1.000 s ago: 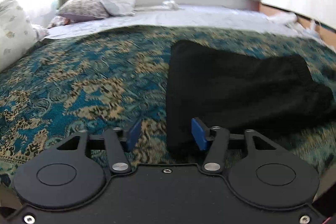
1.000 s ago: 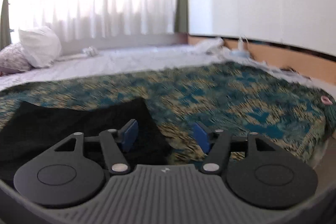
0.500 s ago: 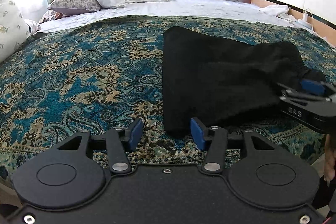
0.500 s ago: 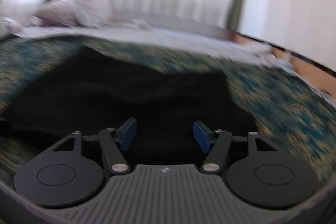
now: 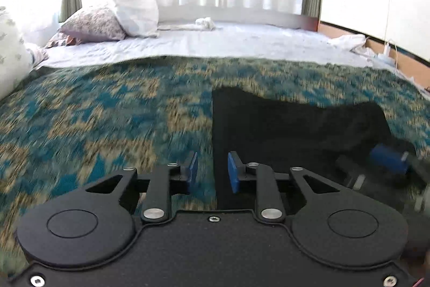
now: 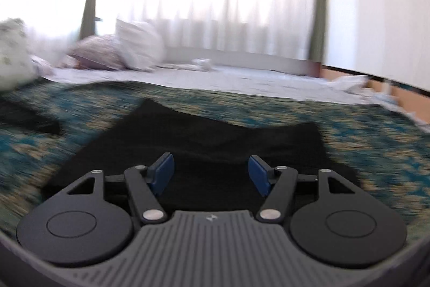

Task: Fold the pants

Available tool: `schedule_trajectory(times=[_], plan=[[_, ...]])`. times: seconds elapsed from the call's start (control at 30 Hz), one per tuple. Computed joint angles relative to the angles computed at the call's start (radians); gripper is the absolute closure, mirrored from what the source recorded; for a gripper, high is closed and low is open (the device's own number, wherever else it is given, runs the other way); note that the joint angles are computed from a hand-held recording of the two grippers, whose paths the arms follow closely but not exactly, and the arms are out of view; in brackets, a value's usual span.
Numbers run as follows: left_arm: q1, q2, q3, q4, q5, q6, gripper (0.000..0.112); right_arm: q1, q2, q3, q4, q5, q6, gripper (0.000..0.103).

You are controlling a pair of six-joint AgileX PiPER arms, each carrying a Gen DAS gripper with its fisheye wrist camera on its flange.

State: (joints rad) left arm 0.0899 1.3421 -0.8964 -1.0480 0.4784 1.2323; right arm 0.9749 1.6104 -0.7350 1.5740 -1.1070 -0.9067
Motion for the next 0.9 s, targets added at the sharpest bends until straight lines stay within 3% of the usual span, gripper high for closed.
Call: schedule_trajectory(times=[0.1, 0.23, 0.43, 0.67, 0.8, 0.9], plan=[[-0.048, 0.14, -0.158, 0.075, 0.03, -0.105, 0.093, -0.02, 0.046, -0.042, -0.088, 0.099, 0.03, 0.042], [-0.104, 0.322, -0.376, 0.223, 0.126, -0.268, 0.094, -0.043, 0.113, -0.094, -0.098, 0.196, 0.023, 0.045], [-0.246, 0.555, -0.636, 0.668, 0.043, -0.632, 0.098, -0.043, 0.125, -0.066, -0.147, 0.191, 0.111, 0.045], [-0.285, 0.757, -0.941, 0.858, 0.106, -0.851, 0.098, -0.033, 0.139, -0.054, -0.179, 0.177, 0.163, 0.045], [-0.305, 0.812, -1.016, 0.928, 0.105, -0.93, 0.097, -0.054, 0.137, -0.035, -0.223, 0.19, 0.197, 0.044], [-0.324, 0.842, -1.08, 1.004, 0.15, -1.039, 0.097, -0.053, 0.137, -0.039, -0.224, 0.188, 0.193, 0.044]])
